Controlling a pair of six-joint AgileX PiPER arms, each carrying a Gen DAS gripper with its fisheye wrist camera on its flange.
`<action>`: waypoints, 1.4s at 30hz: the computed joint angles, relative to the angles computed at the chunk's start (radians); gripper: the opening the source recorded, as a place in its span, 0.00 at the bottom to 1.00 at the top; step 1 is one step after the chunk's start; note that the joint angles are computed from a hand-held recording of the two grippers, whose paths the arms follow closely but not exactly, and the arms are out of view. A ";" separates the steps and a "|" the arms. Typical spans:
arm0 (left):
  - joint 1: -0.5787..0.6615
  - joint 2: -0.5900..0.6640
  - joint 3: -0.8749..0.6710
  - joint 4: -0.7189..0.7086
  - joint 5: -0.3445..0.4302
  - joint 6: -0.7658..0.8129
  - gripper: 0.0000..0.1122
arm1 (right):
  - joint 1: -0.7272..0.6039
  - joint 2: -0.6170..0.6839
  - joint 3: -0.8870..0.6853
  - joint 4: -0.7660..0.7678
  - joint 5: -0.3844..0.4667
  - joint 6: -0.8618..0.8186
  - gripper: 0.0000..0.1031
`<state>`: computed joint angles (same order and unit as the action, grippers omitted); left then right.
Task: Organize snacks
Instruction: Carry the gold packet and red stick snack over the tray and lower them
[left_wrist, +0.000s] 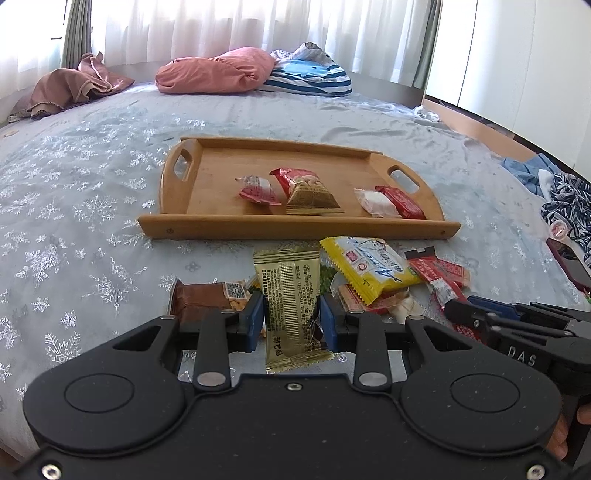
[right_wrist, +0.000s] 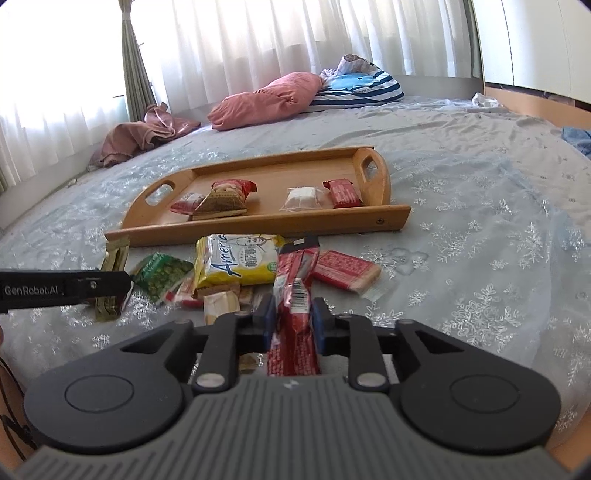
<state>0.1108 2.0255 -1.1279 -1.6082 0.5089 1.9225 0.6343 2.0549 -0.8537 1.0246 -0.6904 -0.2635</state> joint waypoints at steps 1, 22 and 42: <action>-0.001 0.001 -0.001 0.002 -0.002 -0.004 0.27 | 0.003 0.004 -0.004 0.010 0.001 -0.016 0.47; 0.011 0.019 -0.053 0.056 -0.008 -0.081 0.27 | 0.007 -0.001 -0.010 0.084 0.016 -0.092 0.30; 0.008 0.136 -0.388 0.298 0.007 -0.428 0.27 | -0.094 -0.068 -0.054 0.019 -0.016 -0.146 0.29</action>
<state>0.1185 2.1612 -1.5161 -1.3102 0.5162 1.4945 0.5400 1.9870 -0.9072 1.0437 -0.7066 -0.4094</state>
